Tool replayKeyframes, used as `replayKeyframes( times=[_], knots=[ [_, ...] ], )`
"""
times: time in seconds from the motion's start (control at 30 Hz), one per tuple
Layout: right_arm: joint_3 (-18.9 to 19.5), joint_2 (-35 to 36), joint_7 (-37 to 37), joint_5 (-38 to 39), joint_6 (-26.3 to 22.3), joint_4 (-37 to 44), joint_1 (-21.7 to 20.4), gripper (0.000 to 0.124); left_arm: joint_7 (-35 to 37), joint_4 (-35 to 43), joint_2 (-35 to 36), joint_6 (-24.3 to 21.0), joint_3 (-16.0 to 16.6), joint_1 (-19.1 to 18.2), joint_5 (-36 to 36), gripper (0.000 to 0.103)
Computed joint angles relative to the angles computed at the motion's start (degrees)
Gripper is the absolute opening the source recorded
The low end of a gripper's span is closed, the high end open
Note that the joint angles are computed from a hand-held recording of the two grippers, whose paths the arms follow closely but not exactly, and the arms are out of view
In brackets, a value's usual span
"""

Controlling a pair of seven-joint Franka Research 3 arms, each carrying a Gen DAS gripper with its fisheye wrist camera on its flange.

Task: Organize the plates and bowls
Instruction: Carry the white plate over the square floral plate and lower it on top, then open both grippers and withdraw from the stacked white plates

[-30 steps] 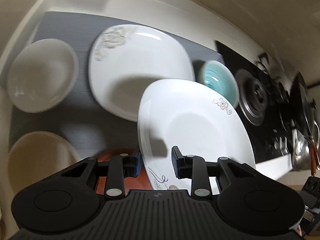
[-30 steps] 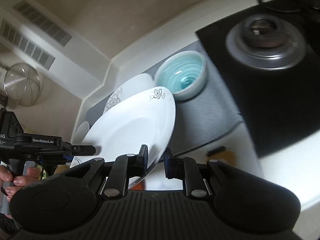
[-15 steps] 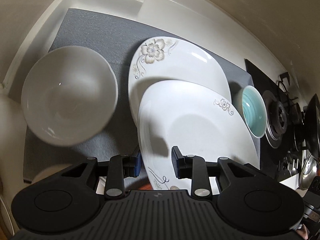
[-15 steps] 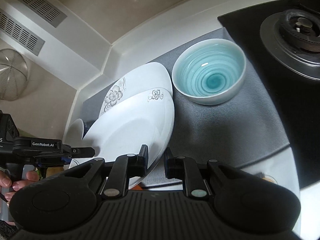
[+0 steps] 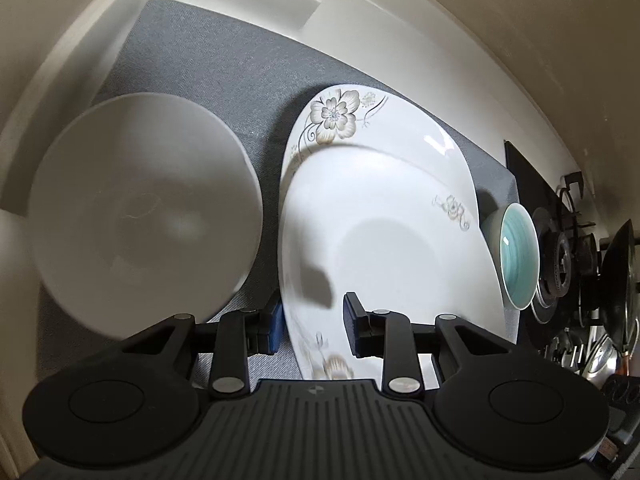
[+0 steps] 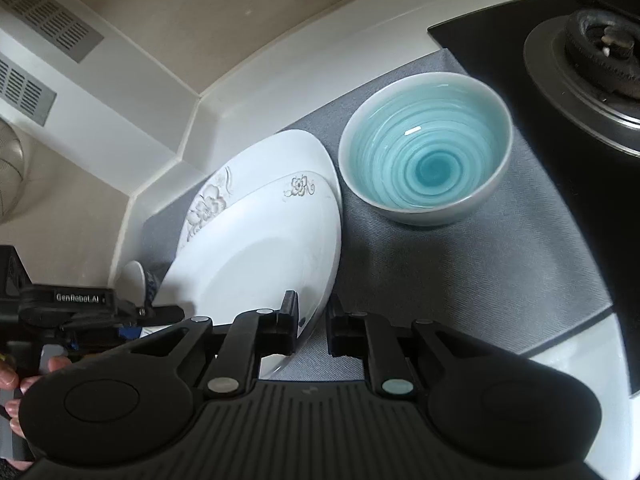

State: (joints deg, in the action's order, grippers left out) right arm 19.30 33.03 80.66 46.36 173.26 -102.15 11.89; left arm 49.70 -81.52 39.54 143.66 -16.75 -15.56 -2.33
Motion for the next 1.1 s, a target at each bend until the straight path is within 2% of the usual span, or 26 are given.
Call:
replayKeyframes(
  times=[0.03,0.1,0.2,0.23,0.27,0.3,0.37,0.47,0.73,0.87,0.9,1.03,1.1],
  knots=[
    [-1.7,0.1,1.4,-1.4,-0.2,0.3,1.5,0.015,-0.2,-0.6,-0.7,0.0,0.4,-0.4,0.8,0.034],
    [-1.5,0.7,1.5,-1.9,0.5,0.7,1.5,0.015,-0.6,-2.1,-2.0,-0.2,0.6,-0.7,1.3,0.035],
    [-2.8,1.4,3.2,-4.1,1.3,1.6,3.0,0.015,0.3,-5.4,-3.5,1.2,-1.5,0.8,-1.4,0.034],
    [-2.8,1.7,3.5,-4.7,1.1,2.0,3.0,0.015,0.1,-6.5,-3.9,2.0,-1.7,1.0,-2.1,0.033],
    [-2.9,1.9,3.8,-5.3,1.1,2.2,2.9,0.014,-0.2,-8.0,-4.5,4.0,-1.7,0.9,-2.4,0.023],
    [-3.1,2.0,4.1,-6.0,1.0,2.4,3.1,0.014,-1.1,-8.9,-5.0,5.5,-1.2,0.3,-2.0,0.022],
    [-3.7,2.4,5.2,-7.3,-0.8,3.2,3.3,0.015,-3.2,-8.5,-5.2,5.1,0.3,-1.3,0.2,0.021],
    [-1.2,2.8,6.3,-4.4,-3.1,3.9,0.4,0.018,-4.7,-7.5,-4.6,5.0,1.0,-1.8,2.0,0.019],
    [-2.5,-0.3,6.3,-3.5,-2.2,0.5,1.4,0.020,-4.3,-4.3,-1.7,3.7,-0.1,-0.6,1.3,0.018],
    [-2.0,1.0,6.3,-3.0,-1.8,1.7,1.2,0.019,-3.4,-4.3,-1.1,4.6,-0.4,-0.1,0.9,0.018],
    [-2.4,1.4,6.5,-3.5,-1.8,2.3,1.5,0.015,-3.2,-4.2,-1.0,4.6,-0.5,0.1,0.8,0.018],
    [-4.6,2.6,8.7,-6.1,-0.7,3.5,3.7,0.013,-2.7,-3.4,-0.1,4.8,-0.6,0.4,0.4,0.017],
    [-4.2,3.3,9.1,-6.7,-0.1,3.9,3.6,0.015,-3.1,-2.4,0.1,4.0,0.6,-0.7,2.0,0.018]
  ],
)
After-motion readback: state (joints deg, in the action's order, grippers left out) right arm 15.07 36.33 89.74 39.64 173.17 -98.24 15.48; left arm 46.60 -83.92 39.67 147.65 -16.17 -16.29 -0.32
